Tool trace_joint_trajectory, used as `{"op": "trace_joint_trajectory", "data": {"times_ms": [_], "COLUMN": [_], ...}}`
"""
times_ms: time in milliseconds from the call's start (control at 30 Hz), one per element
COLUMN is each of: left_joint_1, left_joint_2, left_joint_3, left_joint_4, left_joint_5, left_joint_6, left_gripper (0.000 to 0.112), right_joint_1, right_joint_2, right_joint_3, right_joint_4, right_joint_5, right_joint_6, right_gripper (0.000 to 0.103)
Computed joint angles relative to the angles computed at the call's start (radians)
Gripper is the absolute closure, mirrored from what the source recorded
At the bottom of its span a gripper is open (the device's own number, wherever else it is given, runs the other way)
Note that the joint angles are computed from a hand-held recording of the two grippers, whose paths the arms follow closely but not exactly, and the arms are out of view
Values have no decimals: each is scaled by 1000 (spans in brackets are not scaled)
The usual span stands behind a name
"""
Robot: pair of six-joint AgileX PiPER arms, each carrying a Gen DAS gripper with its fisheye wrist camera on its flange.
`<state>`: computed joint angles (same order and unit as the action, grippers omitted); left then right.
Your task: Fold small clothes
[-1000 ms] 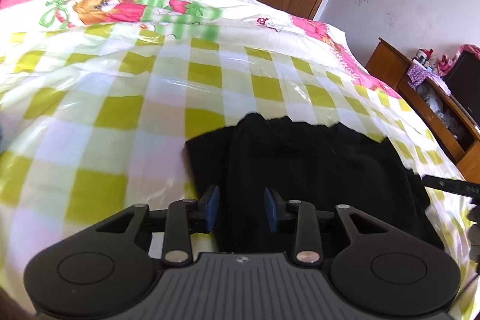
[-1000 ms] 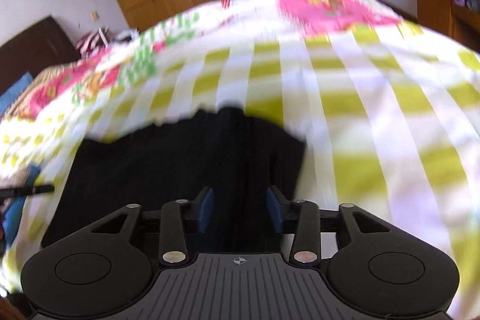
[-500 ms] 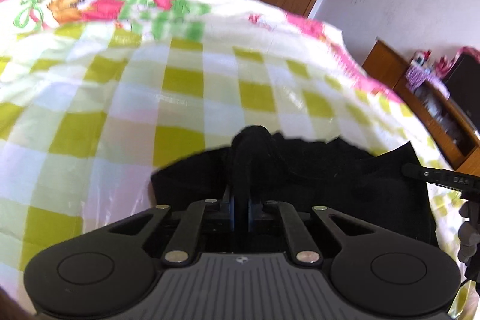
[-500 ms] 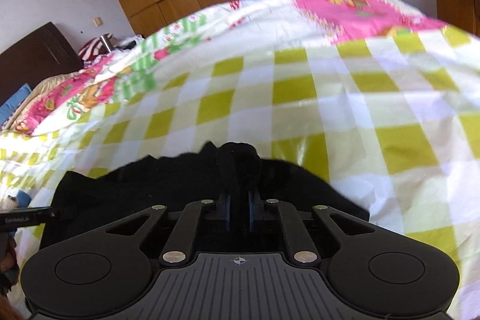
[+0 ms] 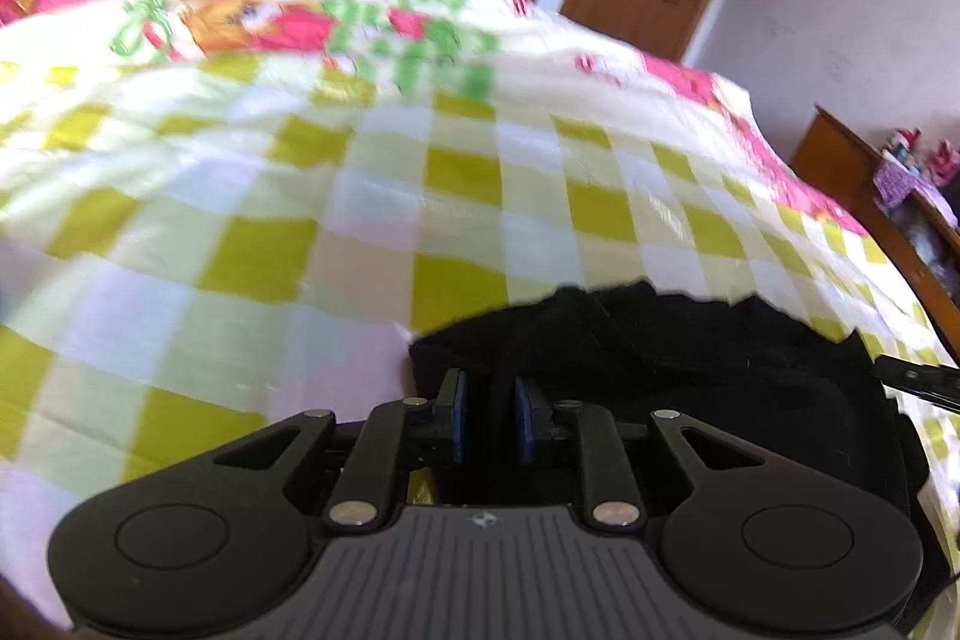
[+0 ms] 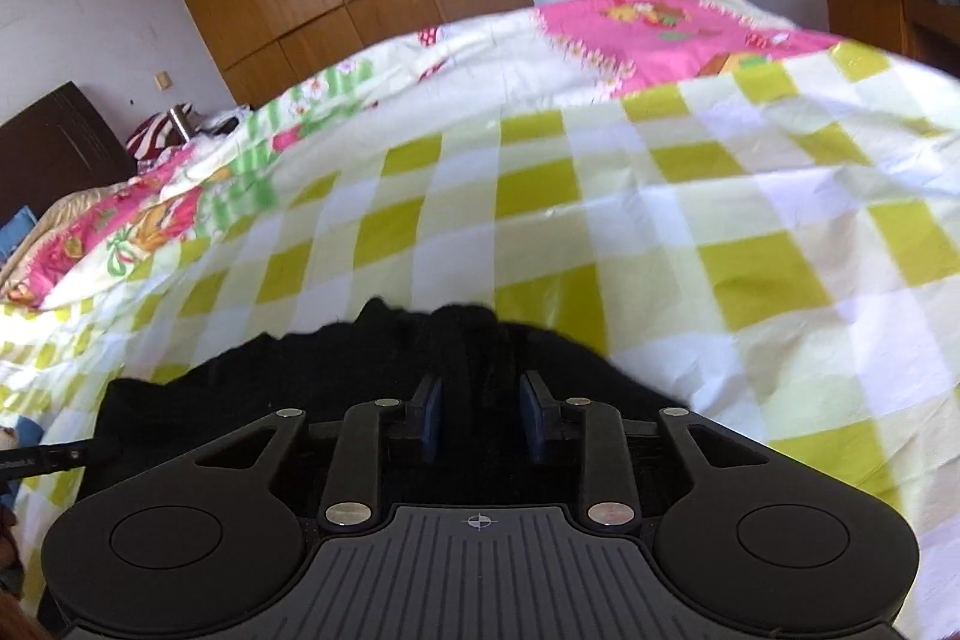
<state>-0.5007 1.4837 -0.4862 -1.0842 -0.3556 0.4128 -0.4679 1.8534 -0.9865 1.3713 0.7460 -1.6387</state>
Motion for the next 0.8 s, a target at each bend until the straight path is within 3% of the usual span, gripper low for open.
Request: {"op": "trace_joint_trajectory", "data": {"times_ms": [67, 133, 167, 233, 300, 333, 467, 600, 700, 800], "left_joint_1": [-127, -207, -214, -179, -147, -141, -208, -321, -381, -441], "left_joint_2": [-2, 27, 42, 91, 173, 203, 149, 77, 60, 147], "left_joint_3": [-6, -28, -39, -95, -156, -166, -145, -149, -146, -217], "left_joint_4": [-159, -187, -163, -181, -273, -288, -357, -447, -385, -408], "left_joint_5": [-174, -291, -289, -190, -102, -95, -179, -259, -211, -173], "left_joint_6": [143, 185, 173, 239, 383, 407, 453, 519, 409, 453], "left_gripper": [76, 76, 76, 75, 75, 74, 74, 74, 73, 73], "right_joint_1": [-15, -29, -30, -1, 59, 70, -19, -189, -312, -388], "right_joint_2": [-43, -69, -73, -56, -9, 29, 38, -54, -53, 28], "right_joint_3": [37, 68, 81, 89, 68, 42, -1, 58, 62, 22], "right_joint_4": [59, 106, 123, 131, 107, 83, 3, -47, -132, -221], "right_joint_5": [0, 29, 33, -5, -127, -149, -18, 121, 223, 349], "right_joint_6": [-88, -161, -190, -241, -225, -174, -9, -7, 60, 174], "right_gripper": [74, 74, 74, 76, 76, 77, 72, 69, 55, 53]}}
